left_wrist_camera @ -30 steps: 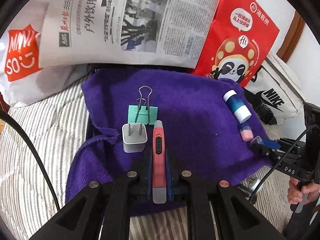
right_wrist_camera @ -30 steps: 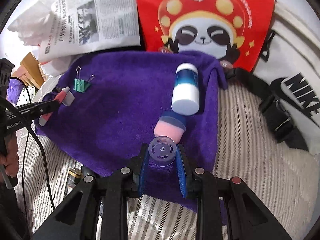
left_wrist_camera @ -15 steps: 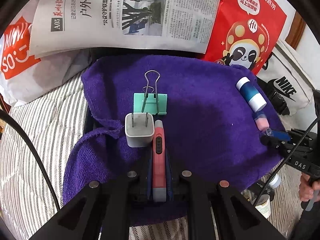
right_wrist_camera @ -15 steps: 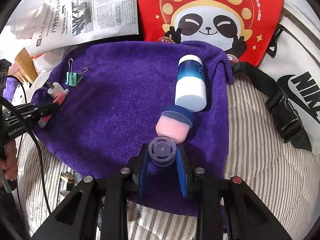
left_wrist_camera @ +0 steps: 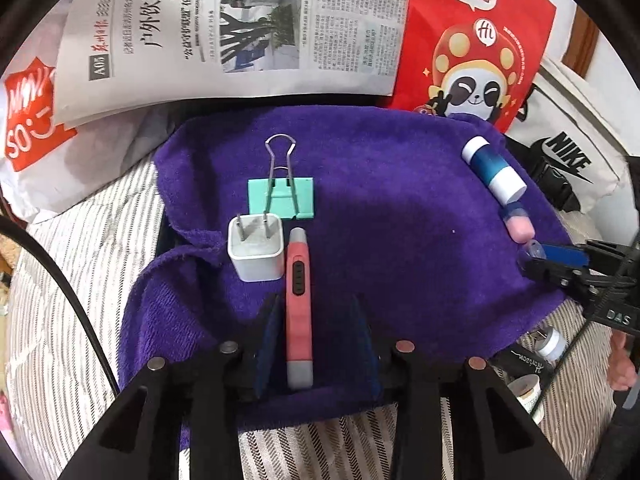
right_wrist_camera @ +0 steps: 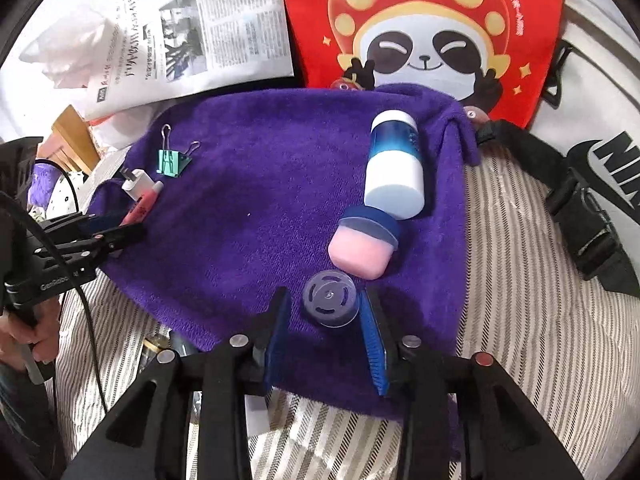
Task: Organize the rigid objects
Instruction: 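Set the pink pen by the charger with left gripper while right gripper drops clear lid by pink jar, then grasp the black Grand Reserve bottle with the left gripper and lift it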
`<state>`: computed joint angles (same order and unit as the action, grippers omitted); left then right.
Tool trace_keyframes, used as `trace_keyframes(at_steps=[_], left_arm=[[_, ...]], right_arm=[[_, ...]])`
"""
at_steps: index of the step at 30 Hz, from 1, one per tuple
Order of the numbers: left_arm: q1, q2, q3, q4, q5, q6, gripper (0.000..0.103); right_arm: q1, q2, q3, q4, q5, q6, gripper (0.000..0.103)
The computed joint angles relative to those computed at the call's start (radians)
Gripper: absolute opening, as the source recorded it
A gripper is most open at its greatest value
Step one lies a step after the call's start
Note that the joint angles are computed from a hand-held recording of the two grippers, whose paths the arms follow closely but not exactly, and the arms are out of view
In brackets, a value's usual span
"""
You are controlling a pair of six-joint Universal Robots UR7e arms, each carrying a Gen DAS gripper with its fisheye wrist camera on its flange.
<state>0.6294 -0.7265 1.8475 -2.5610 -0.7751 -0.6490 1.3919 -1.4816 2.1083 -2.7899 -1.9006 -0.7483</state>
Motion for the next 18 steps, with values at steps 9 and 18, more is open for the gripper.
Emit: trace_keyframes(at_steps=[9,18], left_arm=[[-0.104,-0.035,0.020,0.153,0.087,-0.138,0.038],[-0.209,-0.031,0.052,0.223,0.088,-0.234,0.041]], right_arm=[[-0.006,-0.096,0.073,-0.043,0.047,-0.036,0.058],[-0.050,-0.238,0.218,-0.123,0.123,-0.138,0.058]])
